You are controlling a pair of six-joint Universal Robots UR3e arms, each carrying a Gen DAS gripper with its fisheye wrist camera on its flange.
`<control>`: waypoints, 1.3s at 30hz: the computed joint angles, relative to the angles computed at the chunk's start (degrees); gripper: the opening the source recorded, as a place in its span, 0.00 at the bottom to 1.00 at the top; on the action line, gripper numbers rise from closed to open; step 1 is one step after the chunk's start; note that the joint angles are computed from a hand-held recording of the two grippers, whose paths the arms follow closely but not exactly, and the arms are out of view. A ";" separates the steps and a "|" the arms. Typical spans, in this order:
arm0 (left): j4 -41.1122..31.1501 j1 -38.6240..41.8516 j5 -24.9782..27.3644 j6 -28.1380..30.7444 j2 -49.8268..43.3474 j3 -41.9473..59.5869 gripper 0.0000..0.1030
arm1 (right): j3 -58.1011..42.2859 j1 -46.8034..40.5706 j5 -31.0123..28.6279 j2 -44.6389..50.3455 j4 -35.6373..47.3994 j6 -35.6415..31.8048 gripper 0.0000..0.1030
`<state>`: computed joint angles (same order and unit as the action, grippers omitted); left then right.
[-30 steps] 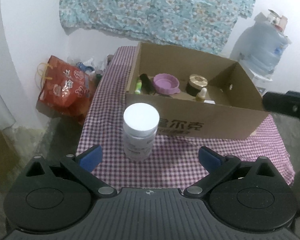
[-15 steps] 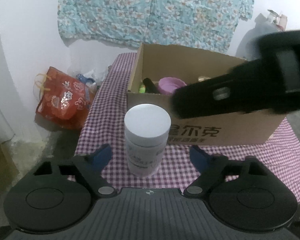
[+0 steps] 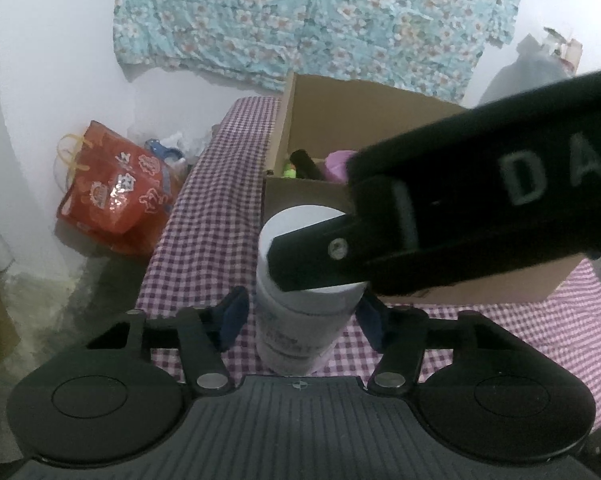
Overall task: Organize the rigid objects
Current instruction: 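Close the right gripper on the white bottle's cap and lift it, then carry the white bottle over the box and lower it inside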
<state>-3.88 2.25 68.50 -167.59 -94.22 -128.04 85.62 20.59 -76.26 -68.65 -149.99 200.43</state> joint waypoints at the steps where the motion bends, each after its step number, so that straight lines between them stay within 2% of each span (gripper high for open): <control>1: 0.34 -0.23 0.19 -0.04 -0.11 -0.01 0.54 | -0.44 -0.23 0.41 0.35 0.22 -0.20 0.60; 7: 0.07 -0.51 0.80 0.14 1.50 -0.69 0.52 | -0.79 -0.11 0.45 0.45 0.33 0.27 0.52; 12: -2.38 -0.35 0.68 1.54 6.79 -2.32 0.51 | 1.13 0.10 0.60 -2.62 0.45 1.01 0.52; 18: -7.32 -1.64 0.69 3.17 14.75 -2.45 0.51 | 6.63 0.53 -0.52 -10.88 -0.82 2.13 0.52; 23: -10.82 -7.82 4.14 1.60 15.51 4.82 0.51 | 9.29 -1.87 -0.54 -19.56 0.66 1.10 0.52; 27: -12.95 -16.18 10.18 -0.57 9.55 16.27 0.51 | 10.16 -6.52 0.91 -25.10 1.62 -1.12 0.53; 30: -15.62 -19.57 10.03 -2.49 3.27 25.82 0.51 | 10.61 -12.43 3.85 -28.42 2.55 -3.18 0.53; 34: -18.62 -23.79 10.25 -3.93 -8.16 39.61 0.51 | 11.41 -23.16 11.69 -30.79 4.88 -6.75 0.53; 39: -26.17 -27.80 9.90 -6.18 -23.15 57.55 0.51 | 12.78 -34.14 20.02 -27.65 5.46 -10.85 0.53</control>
